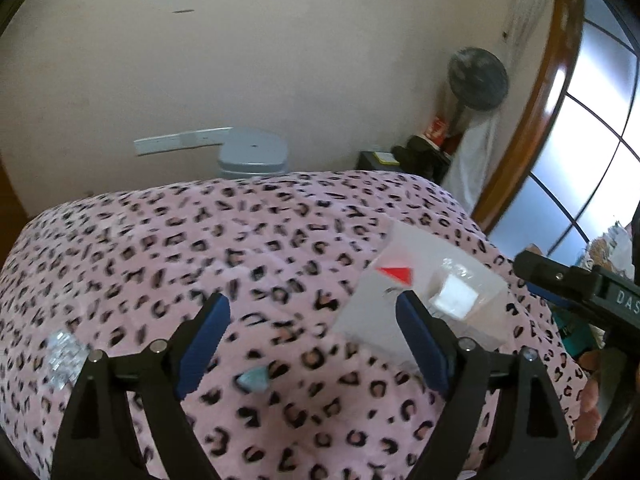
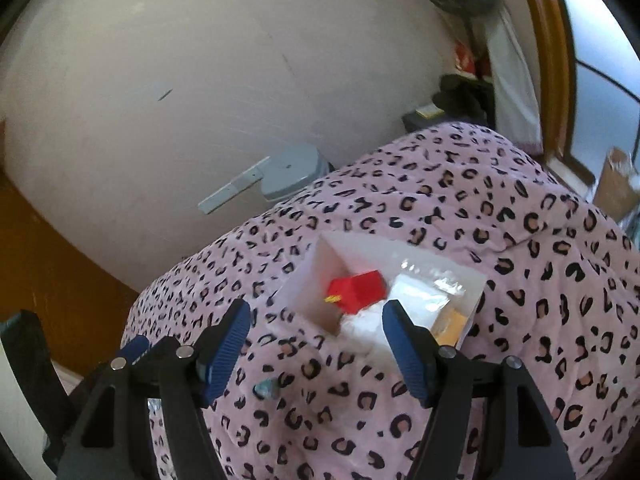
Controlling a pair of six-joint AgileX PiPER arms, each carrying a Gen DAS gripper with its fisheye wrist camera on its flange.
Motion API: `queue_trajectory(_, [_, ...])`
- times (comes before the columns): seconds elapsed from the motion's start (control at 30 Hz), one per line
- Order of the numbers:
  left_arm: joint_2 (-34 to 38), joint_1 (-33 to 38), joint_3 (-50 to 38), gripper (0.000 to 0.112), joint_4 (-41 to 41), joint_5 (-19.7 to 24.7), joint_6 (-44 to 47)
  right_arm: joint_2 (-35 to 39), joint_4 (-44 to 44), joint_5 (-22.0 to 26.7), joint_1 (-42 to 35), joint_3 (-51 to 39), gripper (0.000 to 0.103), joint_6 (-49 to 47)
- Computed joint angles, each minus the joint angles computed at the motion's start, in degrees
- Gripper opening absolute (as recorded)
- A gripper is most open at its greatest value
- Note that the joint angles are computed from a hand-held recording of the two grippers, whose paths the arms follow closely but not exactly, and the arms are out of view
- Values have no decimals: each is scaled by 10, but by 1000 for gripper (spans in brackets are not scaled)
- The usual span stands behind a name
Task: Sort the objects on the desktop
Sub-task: 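Withdraw both open tools from the bag toward the foil packet and blue soap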
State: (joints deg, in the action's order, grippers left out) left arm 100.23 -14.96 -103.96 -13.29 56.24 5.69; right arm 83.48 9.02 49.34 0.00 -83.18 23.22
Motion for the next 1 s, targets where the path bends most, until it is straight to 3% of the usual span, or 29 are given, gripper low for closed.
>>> queue_trajectory(0.17, [-90,71,131,91,-26,-35,30,-23,-51,-6,77,32,71,40])
queue_trajectory(0.43, [-179,173,271,91,-27,-48,79,-25,-90,-25,180,74,71,91])
queue_trajectory(1.0, [-239,301,355,91,-1,-42,123,42,-133,-51,357,82,71,167])
